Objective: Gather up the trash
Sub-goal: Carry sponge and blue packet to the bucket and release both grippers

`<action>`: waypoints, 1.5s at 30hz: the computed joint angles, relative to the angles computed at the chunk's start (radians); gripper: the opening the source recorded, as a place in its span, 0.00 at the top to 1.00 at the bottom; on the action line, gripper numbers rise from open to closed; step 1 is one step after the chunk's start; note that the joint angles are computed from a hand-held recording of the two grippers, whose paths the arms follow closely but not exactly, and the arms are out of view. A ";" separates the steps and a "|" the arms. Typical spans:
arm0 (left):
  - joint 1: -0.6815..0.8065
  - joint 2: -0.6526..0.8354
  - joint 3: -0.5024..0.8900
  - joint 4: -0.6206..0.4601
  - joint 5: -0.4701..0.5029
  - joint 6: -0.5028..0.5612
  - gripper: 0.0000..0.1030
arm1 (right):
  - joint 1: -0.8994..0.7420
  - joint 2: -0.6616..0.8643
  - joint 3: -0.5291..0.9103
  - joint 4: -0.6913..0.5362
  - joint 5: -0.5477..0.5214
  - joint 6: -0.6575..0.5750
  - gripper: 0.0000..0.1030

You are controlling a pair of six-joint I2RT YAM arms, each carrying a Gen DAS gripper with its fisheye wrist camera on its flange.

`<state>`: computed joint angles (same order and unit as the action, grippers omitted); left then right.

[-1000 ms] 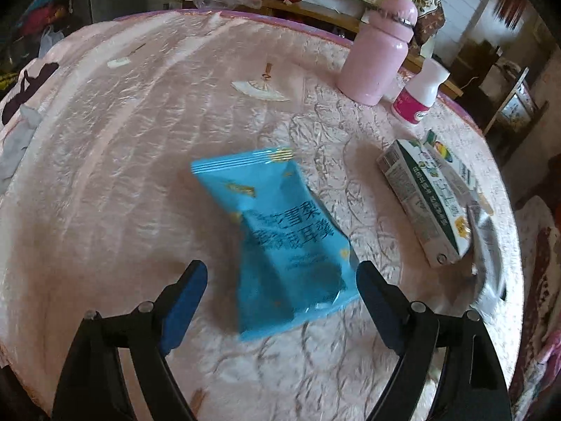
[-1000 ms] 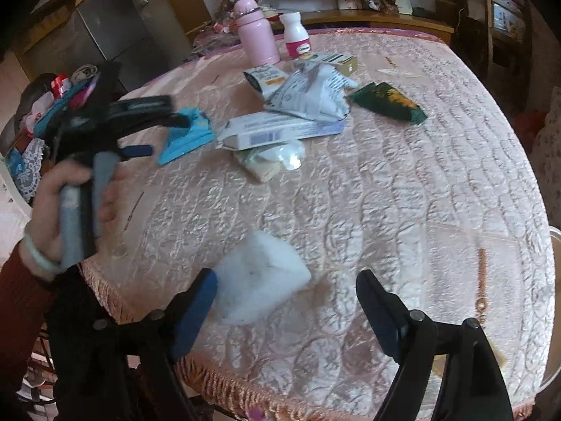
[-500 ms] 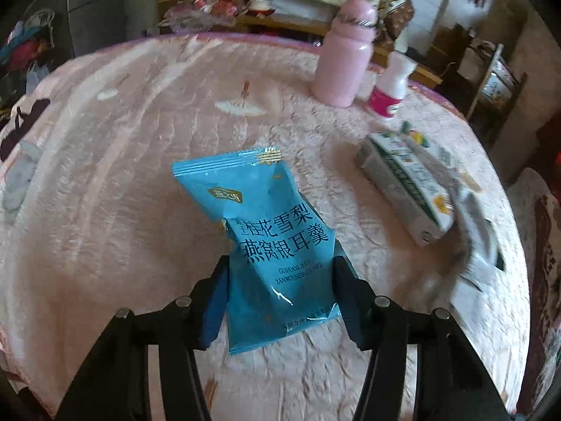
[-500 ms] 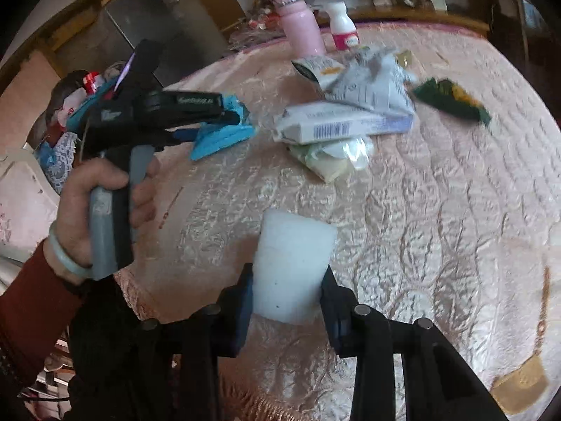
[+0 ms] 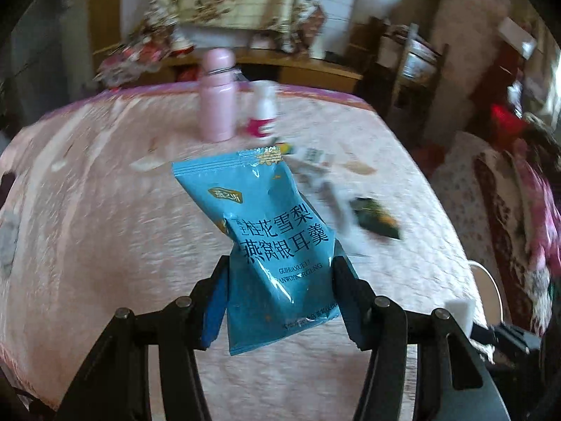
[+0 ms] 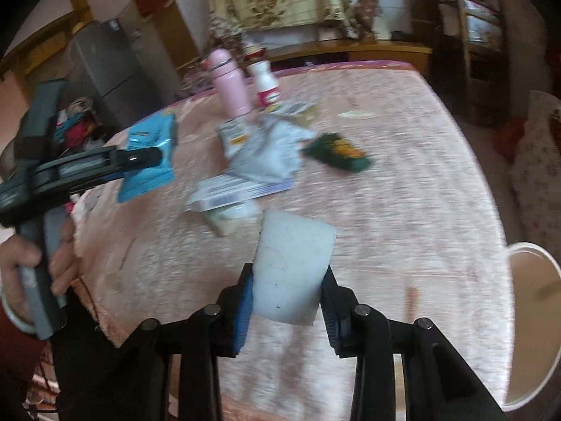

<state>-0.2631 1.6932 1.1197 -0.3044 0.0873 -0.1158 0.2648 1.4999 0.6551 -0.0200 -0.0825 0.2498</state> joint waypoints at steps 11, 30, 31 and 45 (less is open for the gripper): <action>-0.292 0.067 0.108 -0.018 -0.062 -0.043 0.44 | -0.306 -0.177 -0.091 -0.088 -0.013 -0.102 0.62; -0.593 0.436 0.515 -0.122 0.015 -0.091 0.43 | -0.894 -0.166 -0.124 -0.115 -0.086 -0.339 0.62; -0.597 0.448 0.527 -0.124 0.028 -0.092 0.43 | -0.906 -0.152 -0.120 -0.108 -0.088 -0.341 0.62; -0.592 0.499 0.561 -0.126 0.087 -0.110 0.26 | -1.005 -0.059 -0.107 -0.041 -0.058 -0.326 0.32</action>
<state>-0.8547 2.1921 1.6809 -0.4307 0.1743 -0.2262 -0.7405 1.4412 0.5481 -0.0607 -0.1408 -0.0760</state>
